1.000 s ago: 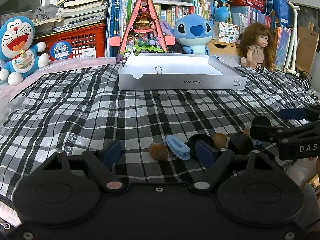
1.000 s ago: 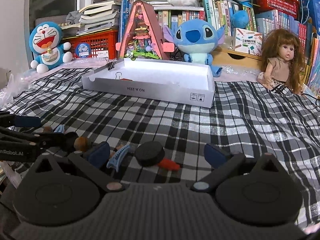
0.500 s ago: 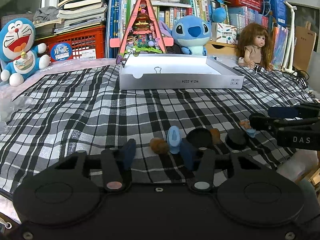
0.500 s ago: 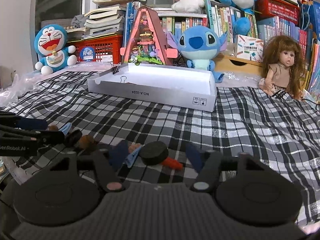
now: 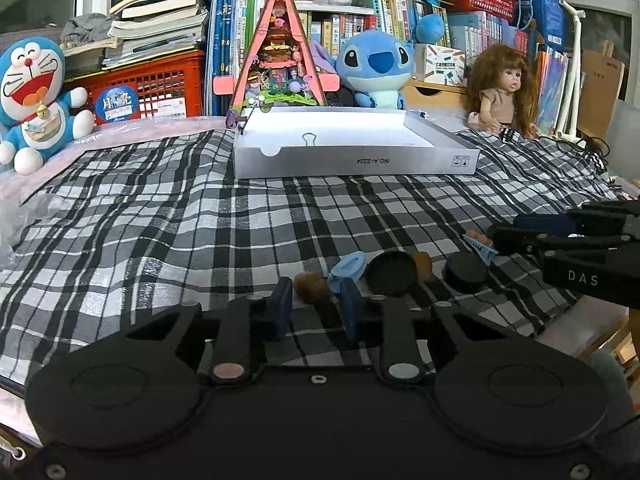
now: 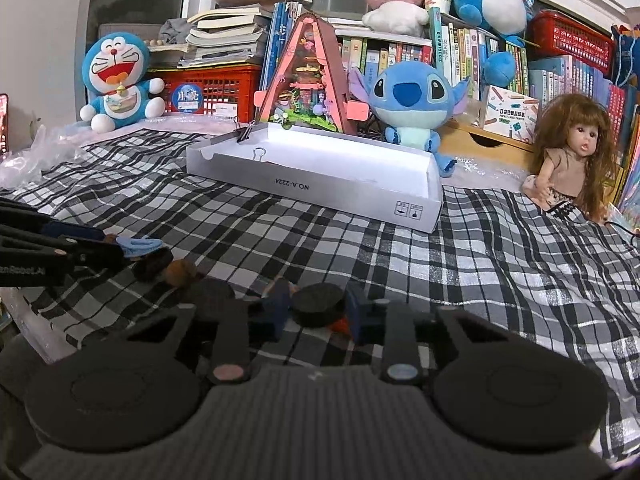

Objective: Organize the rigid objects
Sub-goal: 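Grasp the brown ball with the left tool while the right tool grasps a black cap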

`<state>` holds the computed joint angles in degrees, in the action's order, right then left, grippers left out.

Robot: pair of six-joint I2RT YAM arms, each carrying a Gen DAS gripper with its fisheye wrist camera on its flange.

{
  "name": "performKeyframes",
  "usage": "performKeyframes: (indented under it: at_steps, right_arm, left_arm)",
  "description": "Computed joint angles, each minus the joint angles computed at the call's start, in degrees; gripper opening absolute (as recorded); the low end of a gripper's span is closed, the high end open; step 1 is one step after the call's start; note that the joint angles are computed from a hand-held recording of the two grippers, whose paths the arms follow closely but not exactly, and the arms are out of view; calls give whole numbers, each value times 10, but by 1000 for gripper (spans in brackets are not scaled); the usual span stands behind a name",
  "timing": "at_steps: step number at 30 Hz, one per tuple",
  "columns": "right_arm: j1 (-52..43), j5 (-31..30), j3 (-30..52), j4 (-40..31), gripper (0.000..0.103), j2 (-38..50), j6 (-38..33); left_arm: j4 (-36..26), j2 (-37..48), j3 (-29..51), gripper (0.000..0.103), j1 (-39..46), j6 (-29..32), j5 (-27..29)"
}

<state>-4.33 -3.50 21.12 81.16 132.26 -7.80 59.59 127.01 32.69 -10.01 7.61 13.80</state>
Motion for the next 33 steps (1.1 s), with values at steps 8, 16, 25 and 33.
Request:
performKeyframes:
  at_steps: [8, 16, 25, 33]
  right_arm:
    - [2, 2, 2, 0, 34, 3, -3]
    - [0, 2, 17, -15, 44, 8, 1]
    - [-2, -4, 20, -19, 37, 8, 9]
    - [-13, -19, 21, -43, 37, -18, 30]
  left_arm:
    - [1, 11, 11, 25, -1, 5, -12]
    - [8, 32, 32, 27, -13, 9, -27]
    - [-5, 19, 32, 19, -15, -1, -29]
    - [-33, -3, 41, 19, -11, -13, -18]
